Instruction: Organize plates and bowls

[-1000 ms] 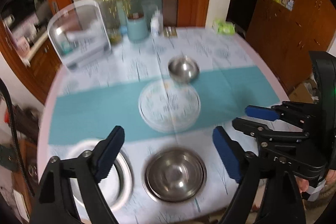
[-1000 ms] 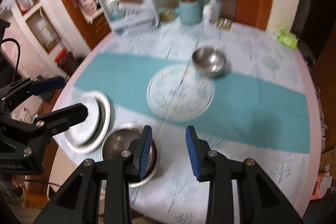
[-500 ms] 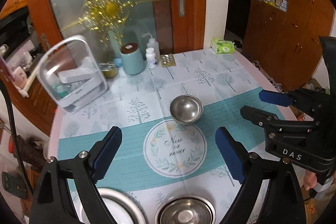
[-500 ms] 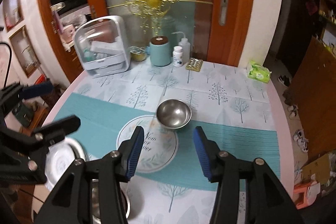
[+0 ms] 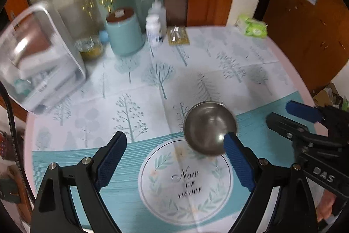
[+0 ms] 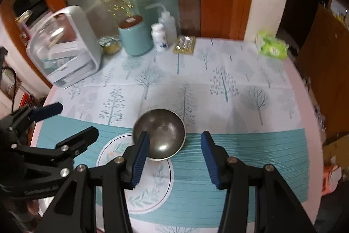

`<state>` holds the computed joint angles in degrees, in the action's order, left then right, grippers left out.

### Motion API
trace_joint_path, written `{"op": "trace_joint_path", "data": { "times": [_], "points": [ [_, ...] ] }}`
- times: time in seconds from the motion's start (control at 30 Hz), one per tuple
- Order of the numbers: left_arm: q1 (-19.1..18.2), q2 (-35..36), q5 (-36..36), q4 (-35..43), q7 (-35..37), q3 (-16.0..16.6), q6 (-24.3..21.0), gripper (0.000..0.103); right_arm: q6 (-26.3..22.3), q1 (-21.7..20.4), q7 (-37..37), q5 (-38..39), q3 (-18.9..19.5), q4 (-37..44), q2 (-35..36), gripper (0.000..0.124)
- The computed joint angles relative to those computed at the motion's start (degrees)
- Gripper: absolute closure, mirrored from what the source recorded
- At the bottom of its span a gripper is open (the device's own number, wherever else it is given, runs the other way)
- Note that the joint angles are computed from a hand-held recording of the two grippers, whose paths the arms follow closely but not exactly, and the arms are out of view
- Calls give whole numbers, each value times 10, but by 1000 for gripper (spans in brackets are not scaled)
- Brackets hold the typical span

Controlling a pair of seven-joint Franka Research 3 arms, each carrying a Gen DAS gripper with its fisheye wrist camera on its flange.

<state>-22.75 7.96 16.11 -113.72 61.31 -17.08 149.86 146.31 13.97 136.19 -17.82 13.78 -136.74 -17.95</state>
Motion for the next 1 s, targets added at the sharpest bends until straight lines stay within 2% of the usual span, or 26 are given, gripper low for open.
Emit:
{"op": "trace_joint_path", "data": {
  "times": [0.2,0.3,0.43,0.53,0.6,0.63,0.77,0.83,1.0],
  "points": [
    [9,118,-58,92,21,-3,-50,13,30,8,-30,74,-42,12,76,75],
    [11,155,-73,115,26,-4,-56,14,44,15,-49,115,-58,15,109,76],
    [21,191,-100,135,40,-11,-56,21,48,23,-72,154,-71,27,144,87],
    [34,212,-130,147,64,-25,-59,38,47,27,-85,177,-78,31,161,95],
    [44,221,-156,151,85,-36,-64,56,45,30,-97,195,-82,33,169,101],
    [49,225,-168,152,96,-41,-65,60,45,31,-106,209,-84,34,172,105],
    [78,232,-235,147,154,-73,-54,90,55,34,-164,293,-88,28,177,114],
    [70,225,-237,142,158,-67,-54,93,54,35,-181,314,-88,28,176,114],
    [61,192,-241,116,164,-60,-56,93,40,39,-171,305,-86,25,163,114]
  ]
}}
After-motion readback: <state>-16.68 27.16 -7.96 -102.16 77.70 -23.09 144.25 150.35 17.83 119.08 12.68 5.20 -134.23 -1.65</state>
